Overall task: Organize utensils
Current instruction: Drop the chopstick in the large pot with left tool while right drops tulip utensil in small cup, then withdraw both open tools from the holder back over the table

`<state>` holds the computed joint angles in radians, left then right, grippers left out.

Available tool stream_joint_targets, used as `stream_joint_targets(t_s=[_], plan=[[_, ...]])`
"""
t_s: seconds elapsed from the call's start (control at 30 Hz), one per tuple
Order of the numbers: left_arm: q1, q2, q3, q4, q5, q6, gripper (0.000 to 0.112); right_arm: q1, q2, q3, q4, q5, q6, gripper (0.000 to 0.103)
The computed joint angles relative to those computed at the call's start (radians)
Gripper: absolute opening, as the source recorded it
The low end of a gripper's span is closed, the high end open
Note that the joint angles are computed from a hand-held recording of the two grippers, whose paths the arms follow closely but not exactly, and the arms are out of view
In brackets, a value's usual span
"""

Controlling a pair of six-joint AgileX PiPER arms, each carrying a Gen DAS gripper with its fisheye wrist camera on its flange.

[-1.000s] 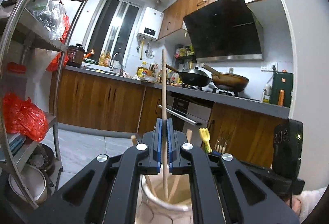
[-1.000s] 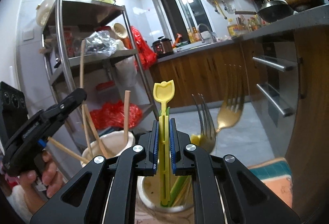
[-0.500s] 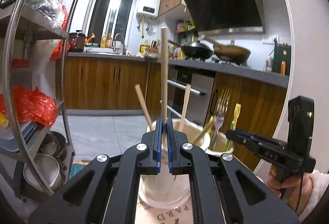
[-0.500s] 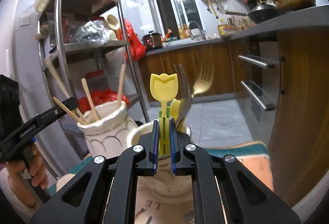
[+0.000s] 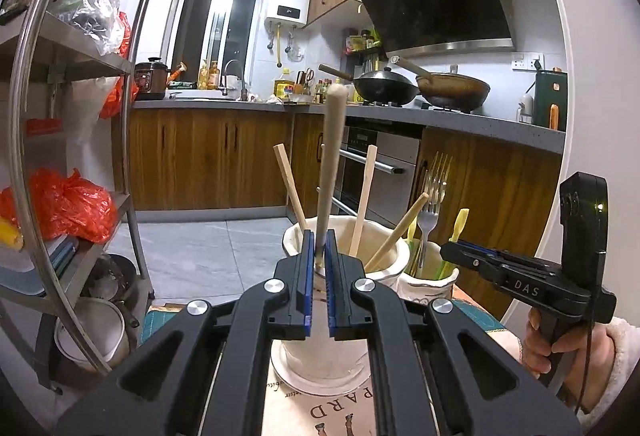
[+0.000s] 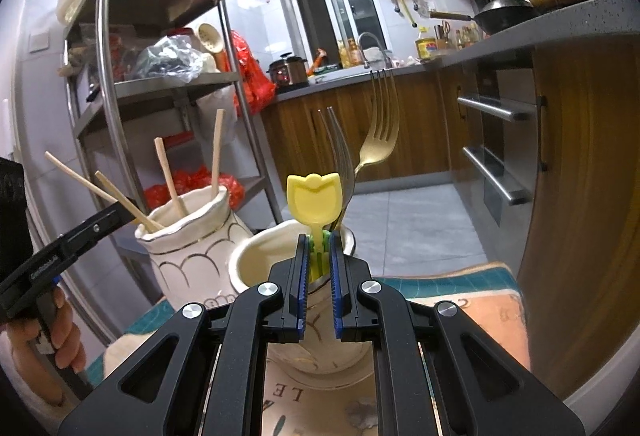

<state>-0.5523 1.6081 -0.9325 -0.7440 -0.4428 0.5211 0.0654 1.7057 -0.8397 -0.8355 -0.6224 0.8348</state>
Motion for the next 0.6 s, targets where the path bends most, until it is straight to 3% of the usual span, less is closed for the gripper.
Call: stream_joint_targets(t_s=[0.1,0.23,0.33,0.5,0.6], plan=[[0.001,-0.004,0.006,0.004,0.004,-0.002,0.007,-0.001,-0.001,0.000,0.000,-0.002,0.004,0.024],[-0.010,-0.015,0.021,-0.028,-0.006,0.023,0.008,-0.016,-0.021,0.016,-0.008,-0.014,0.020,0.027],[-0.020,-0.030,0.047,-0.035,-0.031,0.008,0.037,-0.031,-0.049,0.035,-0.038,-0.016,0.051,0.033],[-0.051,-0.057,0.095,-0.073,-0.066,0.021,0.044,-0.074,-0.098,0.086,-0.082,-0.036,0.093,0.052],[-0.079,-0.060,0.112,-0.125,-0.085,0.051,0.056,-0.111,-0.127,0.119,-0.132,-0.063,0.138,0.069]])
